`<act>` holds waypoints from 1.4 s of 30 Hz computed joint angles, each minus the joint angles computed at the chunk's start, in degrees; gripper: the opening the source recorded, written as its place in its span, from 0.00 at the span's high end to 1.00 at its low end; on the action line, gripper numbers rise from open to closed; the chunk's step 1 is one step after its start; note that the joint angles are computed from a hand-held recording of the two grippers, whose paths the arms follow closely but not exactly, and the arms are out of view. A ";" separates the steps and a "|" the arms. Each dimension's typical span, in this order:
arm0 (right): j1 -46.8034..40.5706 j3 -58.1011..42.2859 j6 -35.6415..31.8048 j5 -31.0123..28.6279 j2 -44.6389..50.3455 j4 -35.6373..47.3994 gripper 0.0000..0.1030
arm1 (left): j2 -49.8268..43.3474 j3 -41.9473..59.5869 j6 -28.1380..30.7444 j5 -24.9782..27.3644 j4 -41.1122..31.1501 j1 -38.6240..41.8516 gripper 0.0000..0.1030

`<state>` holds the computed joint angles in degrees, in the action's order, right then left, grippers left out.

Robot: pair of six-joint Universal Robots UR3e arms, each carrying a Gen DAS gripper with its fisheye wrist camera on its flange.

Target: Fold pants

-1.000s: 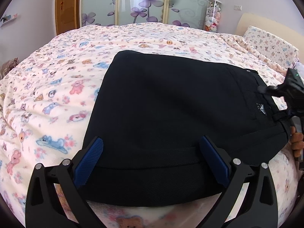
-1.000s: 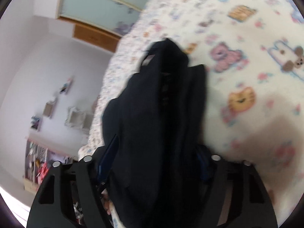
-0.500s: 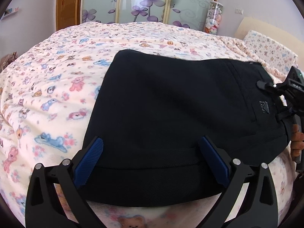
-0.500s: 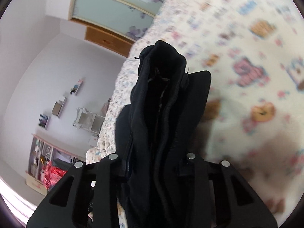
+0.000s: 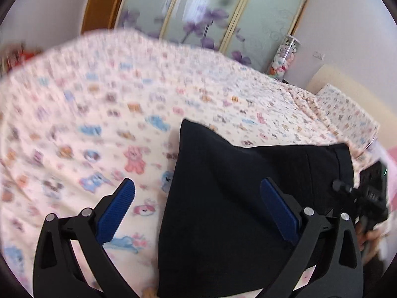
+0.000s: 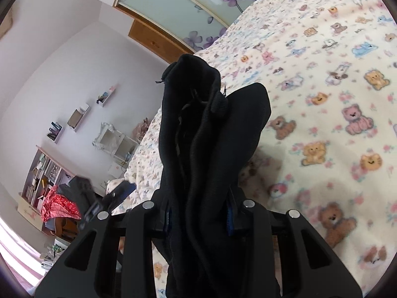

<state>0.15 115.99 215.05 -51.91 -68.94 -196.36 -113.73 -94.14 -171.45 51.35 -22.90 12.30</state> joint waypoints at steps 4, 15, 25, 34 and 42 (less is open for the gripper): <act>0.54 -0.08 0.44 -0.40 0.62 -0.69 0.68 | -6.54 8.72 1.63 -7.05 -11.48 2.38 0.02; -0.54 4.69 2.12 -0.77 0.00 -2.87 0.68 | -20.16 32.34 15.07 -15.66 -47.67 1.75 0.03; -2.13 7.22 2.64 0.05 1.48 -5.40 0.68 | -32.41 53.29 21.10 -17.90 -66.97 1.02 0.32; -3.06 9.15 4.27 0.69 2.74 -8.43 0.68 | -29.01 51.90 36.17 -25.25 -82.64 2.92 0.55; -4.31 11.16 5.59 2.05 3.38 -10.30 0.68 | -29.97 47.26 25.99 -25.62 -73.29 2.90 0.72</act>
<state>-4.17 127.16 220.64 -49.86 -65.56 -206.66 -143.70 -46.87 -145.46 25.73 -96.19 15.20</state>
